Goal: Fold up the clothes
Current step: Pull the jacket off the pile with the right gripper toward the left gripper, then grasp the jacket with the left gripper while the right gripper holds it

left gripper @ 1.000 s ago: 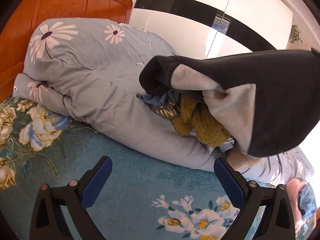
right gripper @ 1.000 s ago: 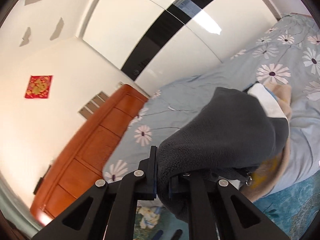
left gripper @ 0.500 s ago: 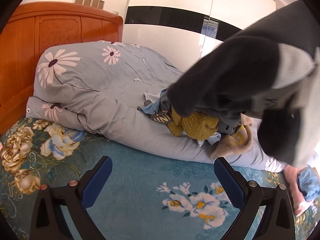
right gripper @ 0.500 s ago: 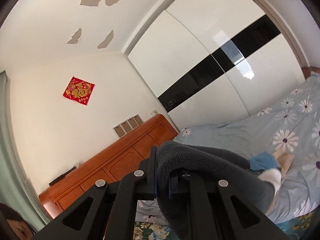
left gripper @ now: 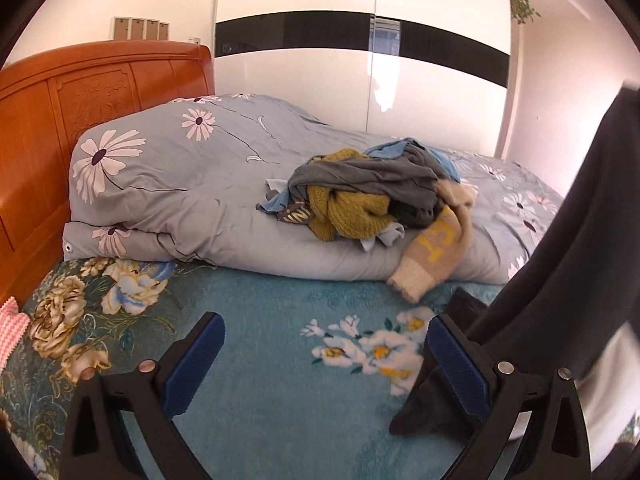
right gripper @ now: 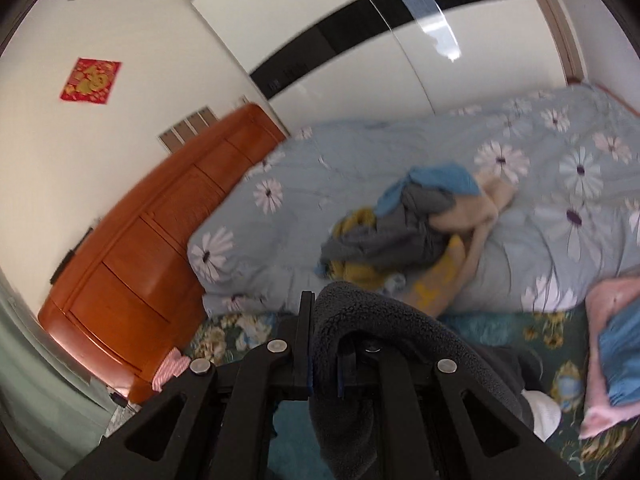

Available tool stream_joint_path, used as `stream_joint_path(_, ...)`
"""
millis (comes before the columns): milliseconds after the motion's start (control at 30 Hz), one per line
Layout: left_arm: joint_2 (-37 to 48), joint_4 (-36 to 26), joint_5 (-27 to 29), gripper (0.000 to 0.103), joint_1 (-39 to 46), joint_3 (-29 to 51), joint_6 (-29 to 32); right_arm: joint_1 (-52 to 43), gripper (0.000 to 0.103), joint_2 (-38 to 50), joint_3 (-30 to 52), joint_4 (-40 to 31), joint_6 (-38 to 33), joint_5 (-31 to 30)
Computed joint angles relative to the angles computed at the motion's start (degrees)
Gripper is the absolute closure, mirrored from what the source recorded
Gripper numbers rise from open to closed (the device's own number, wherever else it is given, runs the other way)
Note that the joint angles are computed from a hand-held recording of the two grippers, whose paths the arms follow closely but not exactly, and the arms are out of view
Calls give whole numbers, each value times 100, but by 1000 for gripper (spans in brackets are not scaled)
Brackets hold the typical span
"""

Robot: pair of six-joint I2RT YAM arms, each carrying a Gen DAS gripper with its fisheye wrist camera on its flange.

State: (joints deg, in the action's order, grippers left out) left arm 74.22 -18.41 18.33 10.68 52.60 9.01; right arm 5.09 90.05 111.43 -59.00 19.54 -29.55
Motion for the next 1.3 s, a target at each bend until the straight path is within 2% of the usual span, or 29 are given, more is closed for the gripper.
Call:
stream_joint_path(67,-153,-231,167,0,37,-71,-49,105,95,92,-650,334,98,-101)
stream_joint_path(200,-386,-665,617,0,17,-234,-432,336,95,619,-1026,588,133,-325)
stream_joint_path(333,-478,-980,782,0,-342,-383,-818,749,94,1247,-585,40,-20,-16)
stream_joint_path(433,-495,-1157,891,0,-591,-467,-1032,877,92,1534,-622,-161,-97,-2)
stream_joint_path(567,-532,-1368,841,0,-987,-551,-1181,690,89,1181,-778,-373,-512,-230)
stream_joint_path(633,-482,-1427,861,0,-1148,-498,-1297,481,71,930,-777,-560,-854,-353)
stream_joint_path(700,-409,-1456,988,0,-1341,-394,-1556,197,65,580,-873,-717,-1117,-496)
stream_joint_path(767,-394,-1391,1131,0,-1563,-336,-1873,-145,64,225,-982,-870,-1366,-655)
stream_joint_path(933,-35,-1240,1038,0,-2194,56,-2479,-1378,59,-785,-2134,-628,-1740,-616)
stream_joint_path(1067,690,-1291,823,0,-2560,770,-3091,-2173,59,-1064,-3450,-353,-1691,-774)
stream_joint_path(1200,1516,-1579,622,0,-2815,1647,-3642,-2204,59,-1228,-4432,190,-1548,-800)
stream_joint_path(1300,1895,-1877,183,0,-3006,2155,-3696,-1925,59,-1367,-4897,732,-1326,-751)
